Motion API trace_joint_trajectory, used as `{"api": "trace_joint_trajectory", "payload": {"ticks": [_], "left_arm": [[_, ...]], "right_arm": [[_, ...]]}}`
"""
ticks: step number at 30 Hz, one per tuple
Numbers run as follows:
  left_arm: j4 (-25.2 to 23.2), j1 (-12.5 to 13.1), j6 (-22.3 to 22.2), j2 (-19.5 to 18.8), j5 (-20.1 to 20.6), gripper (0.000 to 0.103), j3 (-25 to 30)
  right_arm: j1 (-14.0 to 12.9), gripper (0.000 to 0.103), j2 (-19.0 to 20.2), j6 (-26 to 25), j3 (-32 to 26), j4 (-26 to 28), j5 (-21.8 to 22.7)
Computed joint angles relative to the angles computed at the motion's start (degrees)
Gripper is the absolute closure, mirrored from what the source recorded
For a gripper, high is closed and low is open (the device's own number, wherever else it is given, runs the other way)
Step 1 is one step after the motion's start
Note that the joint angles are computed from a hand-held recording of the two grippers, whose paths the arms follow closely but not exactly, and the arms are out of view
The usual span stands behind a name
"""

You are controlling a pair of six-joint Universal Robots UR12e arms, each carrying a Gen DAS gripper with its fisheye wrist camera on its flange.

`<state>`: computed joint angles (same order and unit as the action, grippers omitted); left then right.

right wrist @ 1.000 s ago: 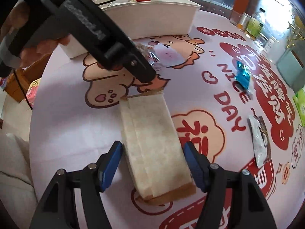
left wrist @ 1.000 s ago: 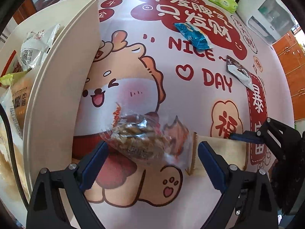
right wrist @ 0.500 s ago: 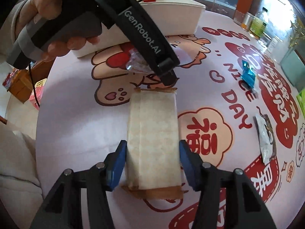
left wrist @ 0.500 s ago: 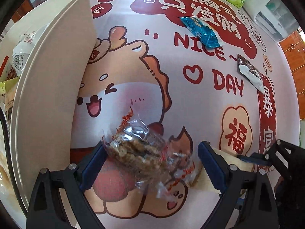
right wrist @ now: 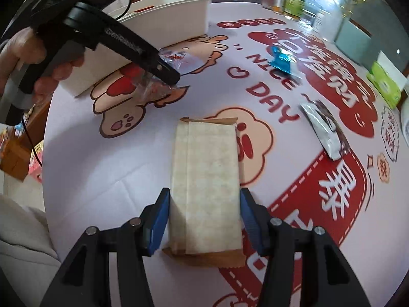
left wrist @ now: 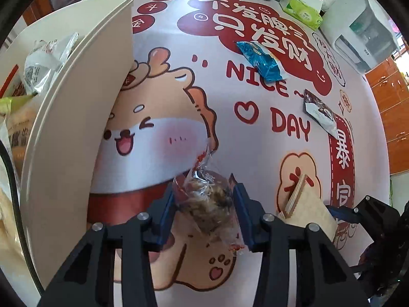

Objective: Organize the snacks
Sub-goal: 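Grasp the clear nut candy bag with the left tool while the right tool grasps the beige wafer bar, then carry the candy bag and wafer bar over the white tray and open both tools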

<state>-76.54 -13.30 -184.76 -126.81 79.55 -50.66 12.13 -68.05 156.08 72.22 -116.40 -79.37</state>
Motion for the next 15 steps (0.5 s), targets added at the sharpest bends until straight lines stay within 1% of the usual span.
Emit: {"api": "trace_joint_trajectory", "payload": {"ticks": [4, 9, 15], "left_arm": [[2.54, -0.4, 0.7, 1.69, -0.38, 0.062, -2.97], [3.39, -1.14, 1.25, 2.79, -0.52, 0.062, -4.06], [7.47, -1.8, 2.04, 5.48, 0.0, 0.062, -5.97]], "right_arm": [[0.05, 0.049, -0.54, 1.47, 0.75, -0.89, 0.27], [-0.03, 0.049, -1.95, 2.48, 2.12, -3.48, 0.63], [-0.55, 0.049, -3.91, 3.53, 3.39, -7.32, 1.04]]}}
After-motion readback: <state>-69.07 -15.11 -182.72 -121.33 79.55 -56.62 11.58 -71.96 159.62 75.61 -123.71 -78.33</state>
